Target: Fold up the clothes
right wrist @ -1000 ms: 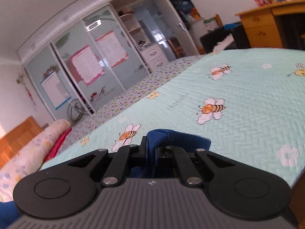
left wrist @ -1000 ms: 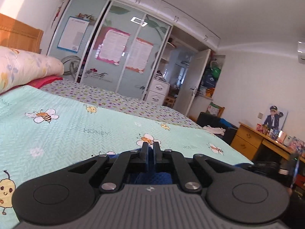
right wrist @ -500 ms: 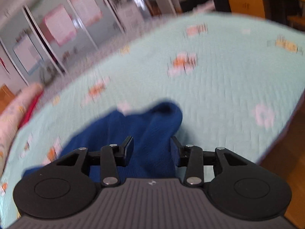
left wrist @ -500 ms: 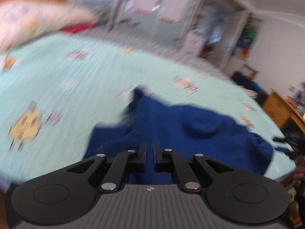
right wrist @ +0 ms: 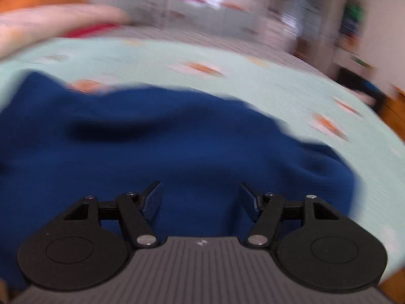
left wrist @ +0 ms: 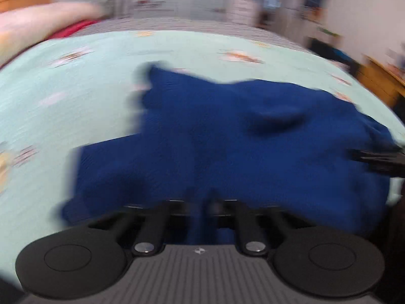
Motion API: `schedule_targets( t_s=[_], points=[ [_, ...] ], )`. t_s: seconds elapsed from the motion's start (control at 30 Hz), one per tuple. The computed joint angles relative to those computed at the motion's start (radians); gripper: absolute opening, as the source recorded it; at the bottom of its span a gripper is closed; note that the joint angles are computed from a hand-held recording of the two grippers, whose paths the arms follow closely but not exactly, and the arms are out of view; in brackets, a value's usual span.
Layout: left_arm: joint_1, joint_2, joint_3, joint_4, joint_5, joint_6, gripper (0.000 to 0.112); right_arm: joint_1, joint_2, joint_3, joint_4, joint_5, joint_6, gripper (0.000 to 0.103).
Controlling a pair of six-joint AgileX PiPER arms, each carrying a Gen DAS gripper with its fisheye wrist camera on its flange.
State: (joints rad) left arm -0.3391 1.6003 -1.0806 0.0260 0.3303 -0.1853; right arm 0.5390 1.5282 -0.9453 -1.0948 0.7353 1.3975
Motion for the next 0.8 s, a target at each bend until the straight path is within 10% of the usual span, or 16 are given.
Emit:
schedule_targets(
  t_s=[0.1,0.23,0.4,0.57,0.63,0.7,0.8],
  points=[
    [0.130,-0.091,0.073,-0.240,0.034,0.153,0.003,-0.161,-0.096,0.069,0.060,0.049,0.097,0.060],
    [0.099,-0.180,0.109,-0.171,-0.009,0.154,0.012,-0.201,-0.249,0.122,-0.012,-0.097,0.166,0.047],
    [-0.086,-0.097,0.014,0.084,-0.121,0.005,0.059,-0.111,-0.062,0.014,0.029,-0.387,0.062,0.047],
    [-0.156,0.138,-0.145,0.500,0.022,-0.274,0.046,-0.114,0.139,-0.069,-0.010,-0.452,-0.087,0.038],
    [-0.093,0.099,-0.077,0.456,-0.027,-0.299,0.043,-0.224,0.062,0.006,0.124,-0.514,-0.143,0.000],
    [-0.021,0.040,-0.002,0.274,-0.103,-0.222,0.030,-0.354,-0.014,0.092,0.239,-0.597,-0.172,0.000],
    [-0.015,0.011,-0.061,0.150,-0.007,-0.112,0.026,-0.338,-0.086,0.109,0.111,-0.513,-0.018,0.004]
  ],
)
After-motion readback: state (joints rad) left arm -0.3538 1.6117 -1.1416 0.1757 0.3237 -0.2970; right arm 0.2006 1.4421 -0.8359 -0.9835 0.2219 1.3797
